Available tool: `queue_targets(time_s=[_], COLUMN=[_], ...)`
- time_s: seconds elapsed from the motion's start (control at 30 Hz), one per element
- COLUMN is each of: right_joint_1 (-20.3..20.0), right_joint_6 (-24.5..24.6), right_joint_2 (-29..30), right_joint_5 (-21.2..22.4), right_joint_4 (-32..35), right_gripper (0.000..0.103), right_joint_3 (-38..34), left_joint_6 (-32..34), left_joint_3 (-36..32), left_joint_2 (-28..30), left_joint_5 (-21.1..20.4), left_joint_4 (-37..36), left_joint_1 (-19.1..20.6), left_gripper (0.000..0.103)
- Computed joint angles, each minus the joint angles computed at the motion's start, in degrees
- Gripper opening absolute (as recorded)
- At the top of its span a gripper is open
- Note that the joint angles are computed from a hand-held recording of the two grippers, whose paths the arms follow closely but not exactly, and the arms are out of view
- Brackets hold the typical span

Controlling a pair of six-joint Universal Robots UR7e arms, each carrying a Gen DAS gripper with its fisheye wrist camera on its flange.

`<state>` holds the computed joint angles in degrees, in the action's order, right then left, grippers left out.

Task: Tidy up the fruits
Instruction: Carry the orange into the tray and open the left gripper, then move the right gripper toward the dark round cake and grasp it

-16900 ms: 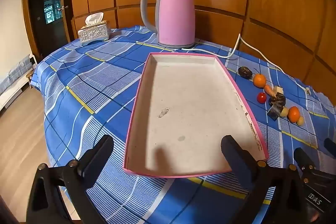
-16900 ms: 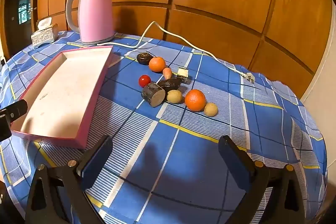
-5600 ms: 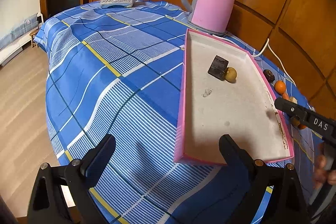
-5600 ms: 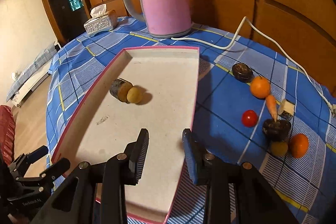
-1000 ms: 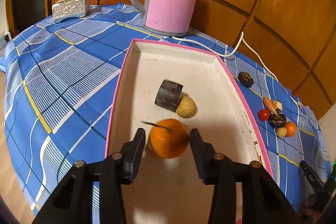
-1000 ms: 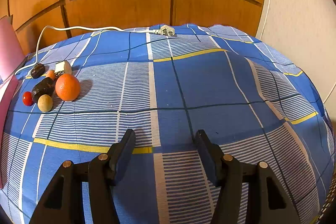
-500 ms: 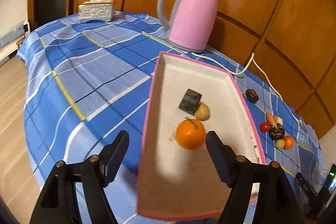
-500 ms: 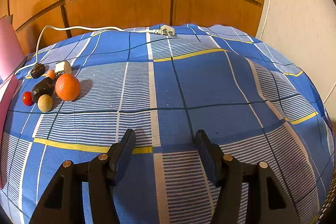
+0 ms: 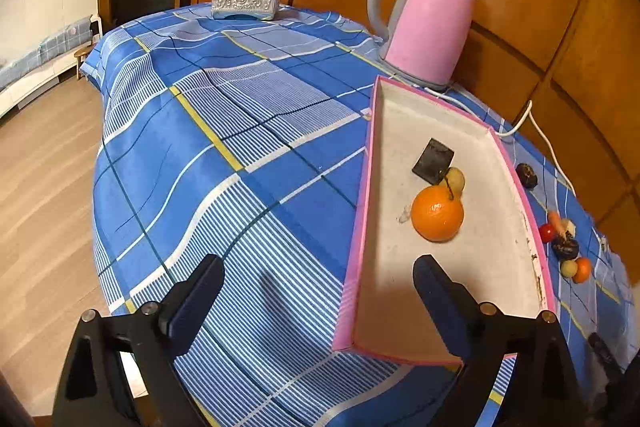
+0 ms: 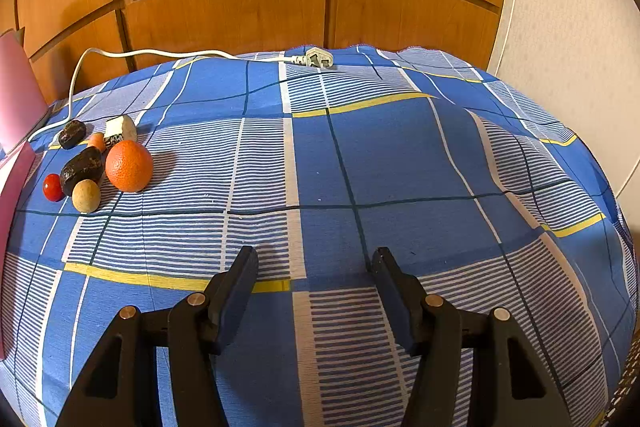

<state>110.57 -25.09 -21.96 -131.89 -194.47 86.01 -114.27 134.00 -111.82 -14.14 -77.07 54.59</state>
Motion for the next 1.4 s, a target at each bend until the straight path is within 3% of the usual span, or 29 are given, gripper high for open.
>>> queue_targets(time_s=[0.13,0.4,0.53,0.67,0.97,1.17,1.4], right_joint_1=[0.05,0.21,0.41,0.75,2.82,3.15,3.64], right_joint_6=[0.08,-0.33,4.02,7.55,3.87,1.73,1.2], right_joint_2=[0.05,-0.15,-1.69,-3.74,-4.14,-1.41,2.46], right_joint_5=[-0.21,-0.82,-1.26,1.57,11.07,15.83,17.35], right_joint_4=[0.44,3.04,11.43,18.12,31.65,39.85,45.56], right_gripper=[0.06,0.06,0.06,0.06,0.06,0.048,0.031], right_joint_3=[-0.16,-0.83,-1.91,-2.49,-8.34,-15.77,-23.02], left_joint_6=[0.36,7.2,11.88,15.57,18.87,19.59,20.83], left_joint_3=[0.25,2.03,3.04,3.81,4.6,4.56,4.35], left_joint_2=[0.36,0.36,0.41,0.71,0.85,1.17,1.48], left_joint_5=[0.2,-0.49,-1.09,-1.46,-2.51,-2.8,-3.47], left_joint_4=[-0.29,-9.41,-15.57,-20.08,-24.77,-25.16,-26.57], left_joint_1=[0.17,1.64,2.8,3.52,4.49,4.69,5.53], left_gripper=[0.097,0.097,0.097,0.097,0.098,0.098,0.099])
